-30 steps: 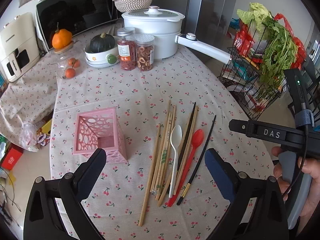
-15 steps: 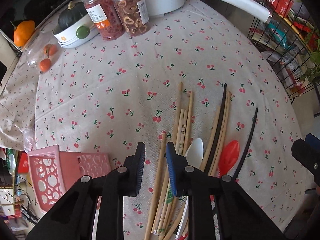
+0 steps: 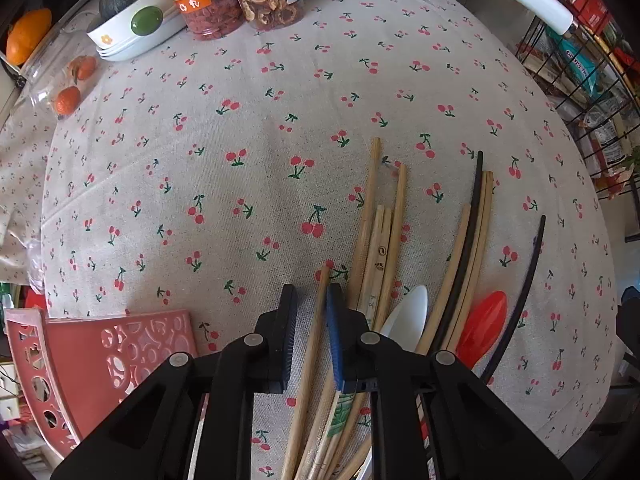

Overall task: Organize utensils
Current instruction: 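Lower the left tool onto the wooden chopsticks and grasp one, then lift the wooden chopstick with the left tool while the right tool grasps a black chopstick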

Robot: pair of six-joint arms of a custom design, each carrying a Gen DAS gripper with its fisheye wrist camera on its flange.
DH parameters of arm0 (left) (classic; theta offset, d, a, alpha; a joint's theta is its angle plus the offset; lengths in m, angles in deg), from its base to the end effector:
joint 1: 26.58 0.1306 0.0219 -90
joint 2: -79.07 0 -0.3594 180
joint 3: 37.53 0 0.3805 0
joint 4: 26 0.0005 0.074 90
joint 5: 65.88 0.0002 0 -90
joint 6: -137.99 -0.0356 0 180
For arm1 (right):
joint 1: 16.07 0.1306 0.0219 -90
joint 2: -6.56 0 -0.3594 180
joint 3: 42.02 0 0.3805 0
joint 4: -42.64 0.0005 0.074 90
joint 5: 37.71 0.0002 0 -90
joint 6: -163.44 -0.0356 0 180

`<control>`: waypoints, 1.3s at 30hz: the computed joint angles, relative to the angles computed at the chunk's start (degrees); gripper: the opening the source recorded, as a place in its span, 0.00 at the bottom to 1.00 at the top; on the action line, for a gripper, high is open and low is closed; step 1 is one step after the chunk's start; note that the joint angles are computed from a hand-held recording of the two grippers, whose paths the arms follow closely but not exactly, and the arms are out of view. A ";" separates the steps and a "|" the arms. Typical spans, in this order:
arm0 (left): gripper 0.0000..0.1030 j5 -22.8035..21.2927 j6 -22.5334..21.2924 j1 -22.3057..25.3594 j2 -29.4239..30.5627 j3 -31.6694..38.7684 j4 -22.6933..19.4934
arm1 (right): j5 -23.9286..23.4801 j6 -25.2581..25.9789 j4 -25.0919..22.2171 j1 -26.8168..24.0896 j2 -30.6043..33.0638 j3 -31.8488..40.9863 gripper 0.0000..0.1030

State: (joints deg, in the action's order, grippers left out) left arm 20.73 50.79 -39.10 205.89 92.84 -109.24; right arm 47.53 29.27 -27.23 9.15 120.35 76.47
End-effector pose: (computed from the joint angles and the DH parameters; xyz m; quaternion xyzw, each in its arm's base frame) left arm 0.6217 -0.1364 0.3341 0.0817 0.9922 0.0172 0.0929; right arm 0.5344 0.2544 0.3912 0.1518 0.9639 0.1556 0.1535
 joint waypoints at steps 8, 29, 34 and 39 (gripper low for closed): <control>0.04 3.51 -2.30 0.39 -9.11 -9.18 7.29 | -1.08 1.62 -1.32 0.76 3.65 2.68 0.83; 0.04 18.10 -3.92 9.84 -37.64 -32.96 19.69 | 4.29 3.01 -6.97 4.95 11.89 11.97 0.06; 0.04 20.66 -5.54 12.36 -41.37 -34.99 21.54 | 5.77 3.76 -1.74 6.17 6.44 7.76 0.04; 0.04 22.29 -6.39 14.54 -46.86 -37.24 24.80 | 8.58 5.97 4.98 9.12 -1.58 2.05 0.04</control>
State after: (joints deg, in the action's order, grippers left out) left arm 43.02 44.40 -24.56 159.03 55.59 -84.44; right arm 56.12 35.24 -22.24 18.26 118.77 78.52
